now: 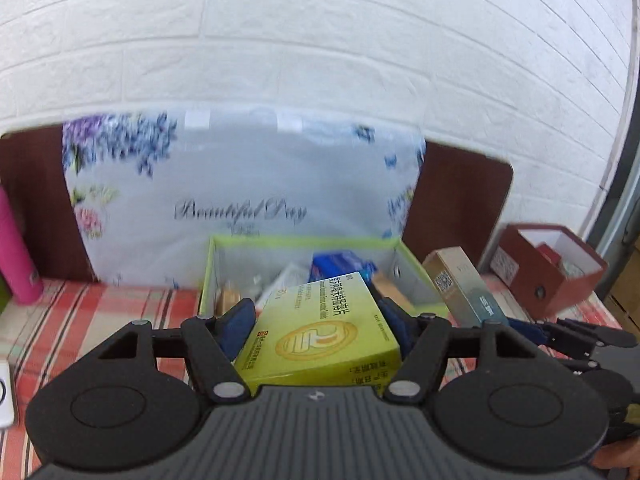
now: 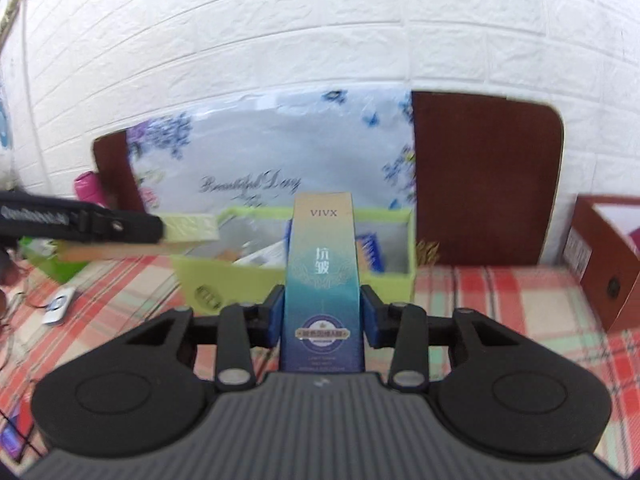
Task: Organize objects
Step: 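Lower the yellow medicine box and VIVX box into the lime-green box, open both grippers, then withdraw both grippers from the lime-green box back over the table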
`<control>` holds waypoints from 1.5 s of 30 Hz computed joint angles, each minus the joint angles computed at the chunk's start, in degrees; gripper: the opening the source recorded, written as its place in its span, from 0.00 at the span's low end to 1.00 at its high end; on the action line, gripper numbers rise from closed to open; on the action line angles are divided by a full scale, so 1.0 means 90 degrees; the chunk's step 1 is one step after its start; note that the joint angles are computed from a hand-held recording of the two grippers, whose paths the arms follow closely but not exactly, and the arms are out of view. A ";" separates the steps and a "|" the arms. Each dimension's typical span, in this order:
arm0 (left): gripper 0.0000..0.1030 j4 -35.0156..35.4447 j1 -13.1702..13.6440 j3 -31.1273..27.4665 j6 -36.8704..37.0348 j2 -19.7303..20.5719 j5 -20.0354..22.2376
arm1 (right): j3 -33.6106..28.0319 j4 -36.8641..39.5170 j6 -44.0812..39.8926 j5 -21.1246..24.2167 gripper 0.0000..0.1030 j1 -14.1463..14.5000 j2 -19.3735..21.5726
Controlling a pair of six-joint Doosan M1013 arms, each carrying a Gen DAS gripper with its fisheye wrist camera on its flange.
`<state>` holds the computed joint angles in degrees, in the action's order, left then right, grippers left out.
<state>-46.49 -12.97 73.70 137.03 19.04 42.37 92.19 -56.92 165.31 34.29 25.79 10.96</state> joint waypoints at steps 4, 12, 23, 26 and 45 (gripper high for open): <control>0.68 0.0169 -0.0102 -0.0548 -0.0388 0.0374 -0.0188 | -0.0331 -0.0004 -0.0347 0.0047 0.37 -0.0296 0.0294; 0.68 0.0836 -0.0312 -0.1242 -0.1149 0.1072 -0.0480 | -0.0785 -0.0303 -0.0637 -0.0202 0.37 -0.0676 0.0868; 0.84 0.0852 -0.0237 -0.1180 -0.1167 0.1325 -0.0545 | -0.0524 -0.1038 -0.0287 -0.0409 0.74 -0.0816 0.0978; 0.84 0.0972 -0.0232 -0.1163 -0.1278 0.1312 -0.0520 | -0.0496 -0.1079 -0.0156 -0.0392 0.78 -0.0789 0.0954; 0.84 0.1591 -0.0237 0.0336 -0.1447 0.0001 -0.0726 | 0.0449 -0.2525 0.2087 0.0225 1.00 0.0091 0.0010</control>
